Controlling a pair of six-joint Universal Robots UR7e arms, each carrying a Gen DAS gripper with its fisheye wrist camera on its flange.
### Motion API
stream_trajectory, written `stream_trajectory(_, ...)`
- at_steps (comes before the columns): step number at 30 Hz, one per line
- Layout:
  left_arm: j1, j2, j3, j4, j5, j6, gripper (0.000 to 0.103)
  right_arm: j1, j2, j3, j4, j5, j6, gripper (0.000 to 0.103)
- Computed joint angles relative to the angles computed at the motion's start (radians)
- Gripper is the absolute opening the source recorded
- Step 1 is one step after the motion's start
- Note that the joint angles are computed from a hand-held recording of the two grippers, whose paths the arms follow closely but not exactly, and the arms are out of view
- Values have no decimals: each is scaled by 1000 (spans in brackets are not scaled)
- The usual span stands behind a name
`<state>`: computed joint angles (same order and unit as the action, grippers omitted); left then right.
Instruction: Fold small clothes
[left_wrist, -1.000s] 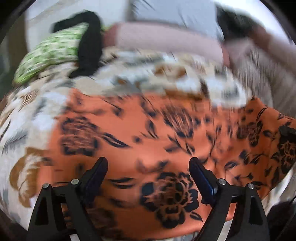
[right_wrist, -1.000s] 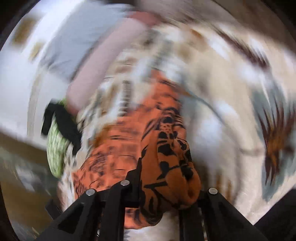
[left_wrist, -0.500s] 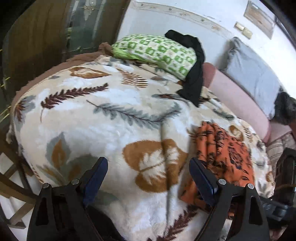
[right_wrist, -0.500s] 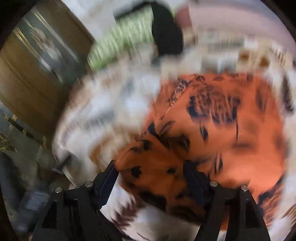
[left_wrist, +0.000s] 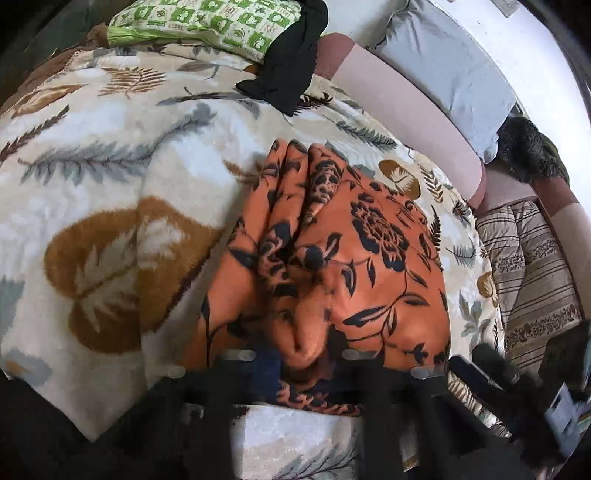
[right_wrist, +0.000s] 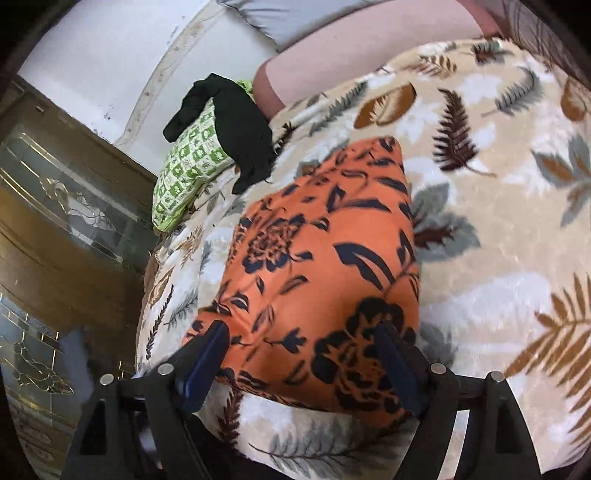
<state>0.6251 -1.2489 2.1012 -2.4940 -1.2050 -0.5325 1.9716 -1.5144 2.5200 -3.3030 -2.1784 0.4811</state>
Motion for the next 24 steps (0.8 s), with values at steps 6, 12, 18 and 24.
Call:
stream_trajectory(6, -100, -73, 114, -75, 199, 16, 14, -27, -66, 27, 15, 26, -29, 83)
stream_trajectory(12, -33, -32, 86, -34, 135, 16, 40, -80, -103, 11, 120, 75, -40, 83)
stream_trajectory(18, -60, -51, 40, -91, 183, 133, 47, -110, -136, -18, 152, 75, -103, 83)
stream_trajectory(24, -8, 149, -130, -78, 90, 323, 47, -369, -231, -29, 235, 329, -103, 83)
